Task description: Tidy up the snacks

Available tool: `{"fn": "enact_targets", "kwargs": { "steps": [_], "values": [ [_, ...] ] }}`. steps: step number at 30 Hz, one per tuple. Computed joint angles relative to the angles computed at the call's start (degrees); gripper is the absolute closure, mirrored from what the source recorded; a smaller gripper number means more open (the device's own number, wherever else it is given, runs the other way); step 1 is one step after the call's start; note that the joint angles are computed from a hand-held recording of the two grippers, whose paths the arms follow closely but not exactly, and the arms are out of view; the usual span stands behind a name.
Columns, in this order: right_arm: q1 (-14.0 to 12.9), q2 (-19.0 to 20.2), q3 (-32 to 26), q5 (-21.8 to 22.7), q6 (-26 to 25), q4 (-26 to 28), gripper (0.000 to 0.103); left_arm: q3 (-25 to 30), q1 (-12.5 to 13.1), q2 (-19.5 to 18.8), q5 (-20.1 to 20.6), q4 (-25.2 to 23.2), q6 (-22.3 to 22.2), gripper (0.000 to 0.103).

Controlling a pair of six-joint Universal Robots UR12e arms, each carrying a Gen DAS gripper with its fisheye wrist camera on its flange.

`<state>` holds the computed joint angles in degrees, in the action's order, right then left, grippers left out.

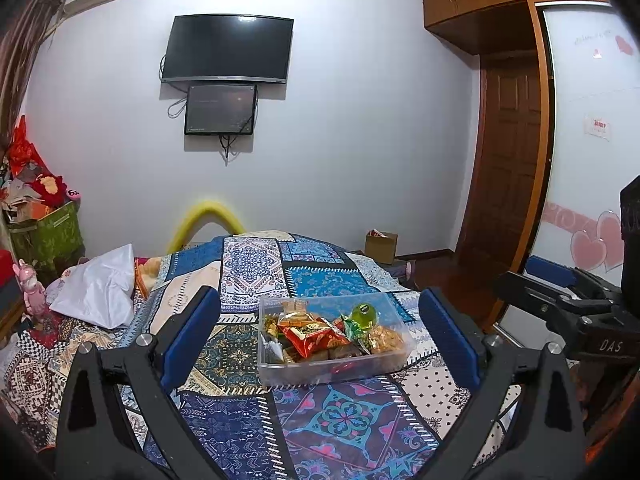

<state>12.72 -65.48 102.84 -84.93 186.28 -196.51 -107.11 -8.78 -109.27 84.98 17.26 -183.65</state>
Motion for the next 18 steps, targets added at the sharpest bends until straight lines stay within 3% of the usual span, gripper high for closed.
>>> {"fn": "enact_targets", "kwargs": {
  "steps": [18],
  "values": [
    [0.0,-0.1,0.3,0.2,0.0,0.3,0.000,0.3,-0.1,-0.3,-0.6,-0.9,0.0,0.002]
  ]
}}
